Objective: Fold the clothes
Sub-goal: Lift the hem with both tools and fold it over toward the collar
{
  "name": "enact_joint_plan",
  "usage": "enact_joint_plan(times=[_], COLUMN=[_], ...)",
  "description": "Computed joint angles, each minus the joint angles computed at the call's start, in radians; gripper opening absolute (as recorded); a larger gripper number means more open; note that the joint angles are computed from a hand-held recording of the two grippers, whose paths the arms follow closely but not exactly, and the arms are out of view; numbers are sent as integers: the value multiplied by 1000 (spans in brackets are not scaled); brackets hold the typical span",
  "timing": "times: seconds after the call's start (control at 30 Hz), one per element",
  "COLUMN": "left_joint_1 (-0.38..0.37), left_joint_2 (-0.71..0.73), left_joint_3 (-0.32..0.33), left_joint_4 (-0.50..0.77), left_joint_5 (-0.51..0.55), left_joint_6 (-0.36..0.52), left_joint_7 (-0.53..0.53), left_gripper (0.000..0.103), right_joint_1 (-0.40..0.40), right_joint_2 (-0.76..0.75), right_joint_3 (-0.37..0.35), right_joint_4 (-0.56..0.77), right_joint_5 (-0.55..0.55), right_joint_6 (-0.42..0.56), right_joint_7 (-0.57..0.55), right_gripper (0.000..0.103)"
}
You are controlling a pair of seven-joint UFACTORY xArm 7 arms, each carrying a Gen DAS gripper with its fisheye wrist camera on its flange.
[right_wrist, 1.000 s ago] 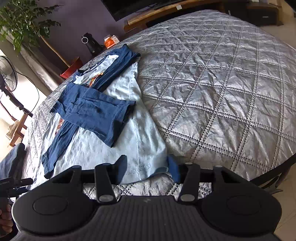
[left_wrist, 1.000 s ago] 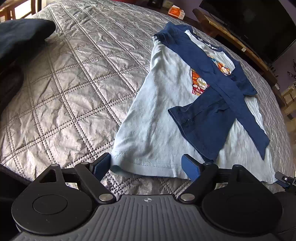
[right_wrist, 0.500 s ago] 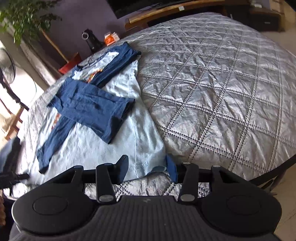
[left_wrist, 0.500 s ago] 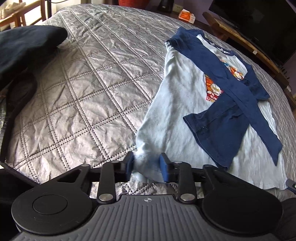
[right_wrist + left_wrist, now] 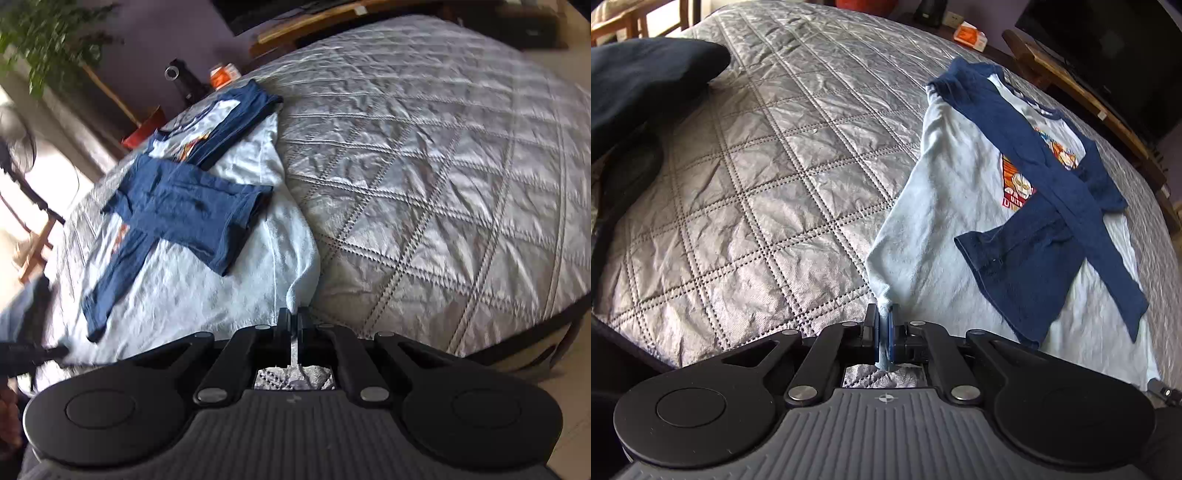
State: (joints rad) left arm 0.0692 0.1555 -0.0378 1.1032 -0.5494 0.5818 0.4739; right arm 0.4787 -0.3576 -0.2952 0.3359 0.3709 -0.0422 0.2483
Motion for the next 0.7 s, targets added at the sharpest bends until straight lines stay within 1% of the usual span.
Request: enact_joint_plan(times=[0.1, 0.17, 0.33, 0.47, 0.6, 0.63, 0.7], left_joint_1=[11, 18, 35, 39, 37, 36, 34], left_joint_2=[3, 3, -4, -21, -27, -25, -13], left_joint_3=[4, 6, 11, 13, 19, 21, 23], left_joint_4=[12, 18, 29, 32, 46, 53, 76], left_joint_5=[-32, -53, -116, -153, -170, -167, -152], left_joint_6=[18, 29, 51, 58, 76, 81, 99], left_joint_7=[-25, -40, -68, -73, -88, -96, -119], left_gripper=[5, 5, 5, 5, 5, 5, 5], right_joint_1=[41, 84, 189, 229, 225, 216, 229], right_joint_2=[-18, -29, -72, -75, -78, -78, -69], right_joint_3=[-47, -98, -219, -256, -264, -259, -276], right_joint_4=[-11, -15, -28, -26, -19, -17, -8], right_joint_5=[30, 41, 19, -19, -67, -78, -101], right_joint_6=[-28, -53, -118, -163, -163, -160, -163], right_joint_7=[27, 51, 124, 182, 223, 232, 256], right_gripper=[2, 2, 2, 2, 2, 2, 2])
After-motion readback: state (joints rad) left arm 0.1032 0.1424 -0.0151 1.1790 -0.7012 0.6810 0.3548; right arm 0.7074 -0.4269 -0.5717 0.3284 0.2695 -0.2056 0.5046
